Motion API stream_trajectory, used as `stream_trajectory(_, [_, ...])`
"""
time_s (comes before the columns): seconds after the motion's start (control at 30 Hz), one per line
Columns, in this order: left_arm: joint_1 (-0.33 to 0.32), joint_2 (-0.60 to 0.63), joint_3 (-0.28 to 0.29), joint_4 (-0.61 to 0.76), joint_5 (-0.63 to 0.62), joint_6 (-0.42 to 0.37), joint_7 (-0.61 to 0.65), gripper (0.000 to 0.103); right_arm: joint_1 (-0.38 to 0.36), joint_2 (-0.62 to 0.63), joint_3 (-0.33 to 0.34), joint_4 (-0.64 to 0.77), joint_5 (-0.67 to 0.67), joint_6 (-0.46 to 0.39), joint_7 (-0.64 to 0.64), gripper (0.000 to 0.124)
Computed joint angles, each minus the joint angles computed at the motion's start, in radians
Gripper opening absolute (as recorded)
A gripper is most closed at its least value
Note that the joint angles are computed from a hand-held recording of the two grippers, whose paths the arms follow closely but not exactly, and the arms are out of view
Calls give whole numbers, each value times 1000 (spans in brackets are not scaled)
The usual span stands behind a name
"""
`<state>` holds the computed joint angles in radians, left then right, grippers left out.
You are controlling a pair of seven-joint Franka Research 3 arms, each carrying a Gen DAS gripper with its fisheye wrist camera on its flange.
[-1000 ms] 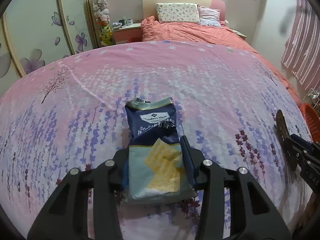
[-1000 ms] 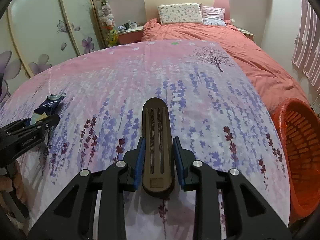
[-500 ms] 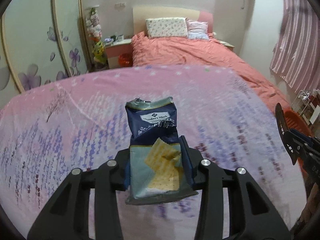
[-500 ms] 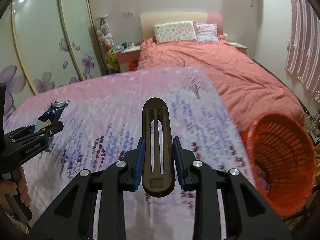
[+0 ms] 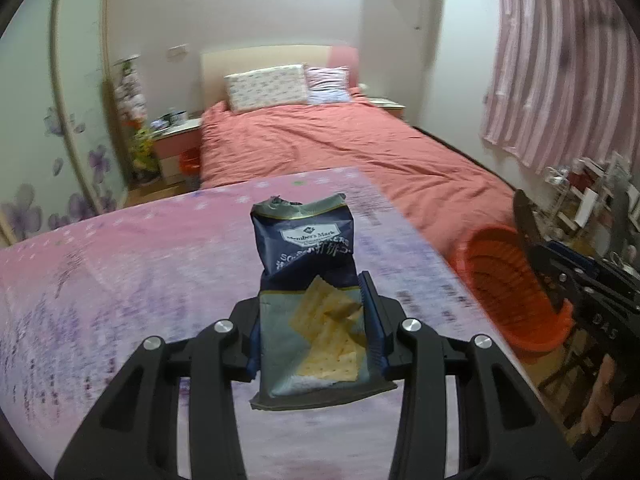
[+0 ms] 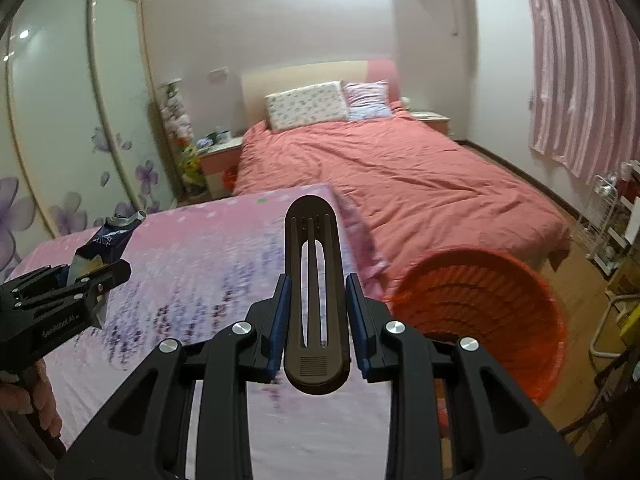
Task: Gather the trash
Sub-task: 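Carry the cracker bag in the left tool and hair clip in the right tool to the basket, then open both tools over the orange basket to drop the cracker bag and hair clip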
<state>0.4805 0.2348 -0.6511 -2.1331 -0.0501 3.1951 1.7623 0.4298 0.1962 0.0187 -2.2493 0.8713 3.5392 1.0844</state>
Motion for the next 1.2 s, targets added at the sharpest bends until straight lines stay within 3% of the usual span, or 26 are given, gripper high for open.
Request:
stream_trajectory(0.2, [12,58,-130,50,-16,-23,37,40,-68,-31,-7,-54,-33,28,60,28])
stream_trajectory(0.37, [-55,146,-167,122,18,-51,47,40,-128,-28,-20,-66,-65,21,119,28])
stream_trajectory(0.53, [-200,247,-116,239,58,-101,46,41,-189,3,-27,-48,-138,-6,210,28])
stream_trajectory(0.6, [-260,287,-85,292,65,-128,48,43,-260,20,4,-44,-241,-21,313,29])
stream_trajectory(0.67, [-339,326,-20,359,74,-162,41,51,-351,33,50,-52,-378,-37,441,30])
stream_trajectory(0.73, [-422,362,58,422,79,-191,20,69,-437,55,94,-45,-499,-54,549,31])
stream_trajectory(0.77, [-454,375,91,445,80,-203,8,70,-452,68,96,-38,-528,-61,578,38])
stream_trajectory(0.9, [-503,385,172,469,76,-225,-13,75,-381,71,27,-62,-514,-40,580,60])
stream_trajectory(0.97, [-517,361,213,430,84,-192,-34,78,-282,59,-44,-84,-415,-9,511,79])
stream_trajectory(1.07, [-532,295,270,332,115,-108,-82,87,-155,42,-114,-103,-229,34,354,88])
stream_trajectory(1.13, [-568,230,345,237,155,-20,-137,95,-38,51,-175,-70,9,73,150,101])
stream_trajectory(1.2, [-660,158,476,138,188,74,-200,99,2,48,-168,-77,112,163,53,101])
